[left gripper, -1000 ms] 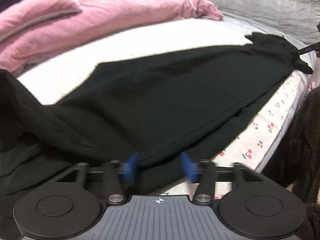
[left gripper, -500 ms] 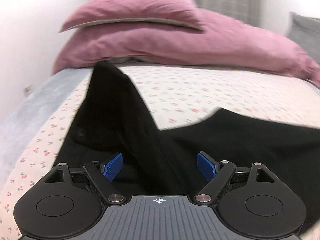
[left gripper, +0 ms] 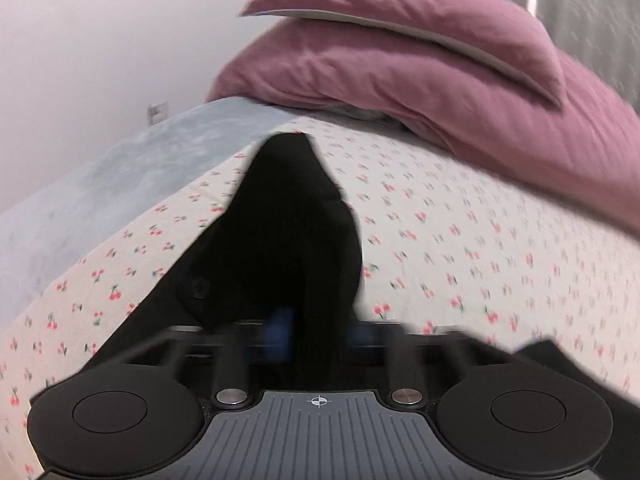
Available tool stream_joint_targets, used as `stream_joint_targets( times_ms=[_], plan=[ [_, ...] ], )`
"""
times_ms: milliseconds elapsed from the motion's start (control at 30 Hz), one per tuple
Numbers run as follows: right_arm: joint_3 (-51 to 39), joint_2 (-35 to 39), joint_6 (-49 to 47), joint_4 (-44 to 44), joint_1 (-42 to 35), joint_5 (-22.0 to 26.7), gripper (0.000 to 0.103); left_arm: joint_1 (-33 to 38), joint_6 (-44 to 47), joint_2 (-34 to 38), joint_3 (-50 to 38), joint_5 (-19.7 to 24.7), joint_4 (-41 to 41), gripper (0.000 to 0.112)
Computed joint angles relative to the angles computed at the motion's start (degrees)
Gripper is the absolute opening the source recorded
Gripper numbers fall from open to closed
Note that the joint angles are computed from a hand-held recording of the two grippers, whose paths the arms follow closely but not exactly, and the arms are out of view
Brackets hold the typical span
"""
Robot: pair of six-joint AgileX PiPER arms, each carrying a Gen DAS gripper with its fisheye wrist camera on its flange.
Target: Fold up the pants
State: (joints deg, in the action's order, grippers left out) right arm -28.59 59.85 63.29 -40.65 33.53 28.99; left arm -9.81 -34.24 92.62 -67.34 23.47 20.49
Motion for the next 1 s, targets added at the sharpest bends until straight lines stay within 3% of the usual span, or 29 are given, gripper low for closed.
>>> stream_joint_targets(
  times_ms=[133,200,333,433,567,633,700,900,1000],
  plan=[
    [-0.29,0.93,0.35,-0.66,3.0,-0.23,0.067,7.67,19.96,-5.93,5.6,-5.63,-20.23,0.004],
    [-0.68,1.56,0.04,-0.74,3.95,-1.03,0.067,12.08,31.42,-9.2,8.56,-5.6,-31.68,0.004],
    [-1.43,2.76,1.43,-2.6,7.32,-2.17,0.067,24.23,54.32,-14.29,12.82,2.71,-54.6,0.004],
    [-1.91,3.92,3.85,-5.22,10.49,-2.58,0.067,35.48,70.97,-13.87,17.08,8.65,-69.27,0.005],
    [-2.44,5.62,2.61,-6.33,12.09,-6.96,0.063,45.6,80.88,-6.85,17.87,17.29,-79.26,0.006],
    [-2.03,5.43,-1.48,-4.85,12.86,-10.5,0.048,49.43,88.56,-3.8,18.93,21.99,-87.2,0.006],
    [-2.13,6.05,-4.73,-4.13,14.03,-12.87,0.044,50.87,92.61,-2.45,19.51,24.24,-91.02,0.007],
    [-4.05,9.76,-14.47,1.57,16.07,-14.4,0.033,49.94,96.85,-2.26,20.44,23.93,-94.83,0.009],
    [-5.3,12.39,-10.56,-3.11,17.3,-12.18,0.032,48.96,98.22,-1.41,20.3,23.11,-97.24,0.011]
  ],
)
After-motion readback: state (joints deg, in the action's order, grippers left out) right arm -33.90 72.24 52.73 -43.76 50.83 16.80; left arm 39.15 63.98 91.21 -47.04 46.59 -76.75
